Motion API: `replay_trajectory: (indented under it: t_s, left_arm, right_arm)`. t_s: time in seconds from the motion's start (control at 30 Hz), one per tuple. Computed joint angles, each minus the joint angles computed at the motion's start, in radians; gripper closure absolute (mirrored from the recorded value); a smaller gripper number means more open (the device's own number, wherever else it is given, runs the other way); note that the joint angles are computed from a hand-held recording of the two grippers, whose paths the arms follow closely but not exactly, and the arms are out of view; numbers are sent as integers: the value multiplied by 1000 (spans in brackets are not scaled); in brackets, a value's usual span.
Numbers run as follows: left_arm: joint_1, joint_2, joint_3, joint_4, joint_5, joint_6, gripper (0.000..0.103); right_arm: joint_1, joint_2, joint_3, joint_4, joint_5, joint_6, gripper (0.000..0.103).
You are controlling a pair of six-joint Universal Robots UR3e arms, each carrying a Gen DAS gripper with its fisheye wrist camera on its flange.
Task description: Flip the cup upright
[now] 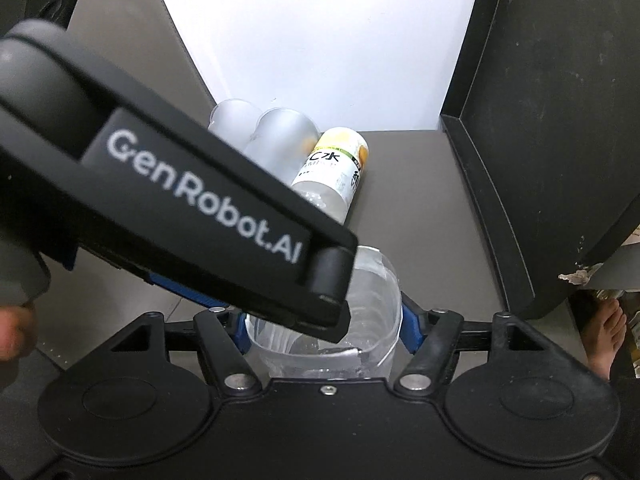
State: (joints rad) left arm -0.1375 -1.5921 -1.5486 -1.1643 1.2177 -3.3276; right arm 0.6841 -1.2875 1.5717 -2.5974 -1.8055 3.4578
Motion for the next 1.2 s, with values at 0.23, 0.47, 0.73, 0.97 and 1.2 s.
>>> replay_trajectory:
  t_s: [0.23,0.47,0.73,0.97,1.2]
  left_arm:
    - [-12,18,10,-6,19,-9,34]
    - [-7,55,31,-26,45,-27,34]
    - [11,133,25,-66,52,-58,34]
    - [-1,199,27,-83,94,-90,28]
    - [-13,265,14,-93,135,-106,25]
  right_arm:
    - [2,-7,-35,49,24,3,25]
    - [-4,-27,-43,64,39,19,21]
    - [-19,-86,-38,82,74,45,17]
    - [-42,-129,-44,125,124,72,12]
    - [-116,-244,100,82,168,30,7]
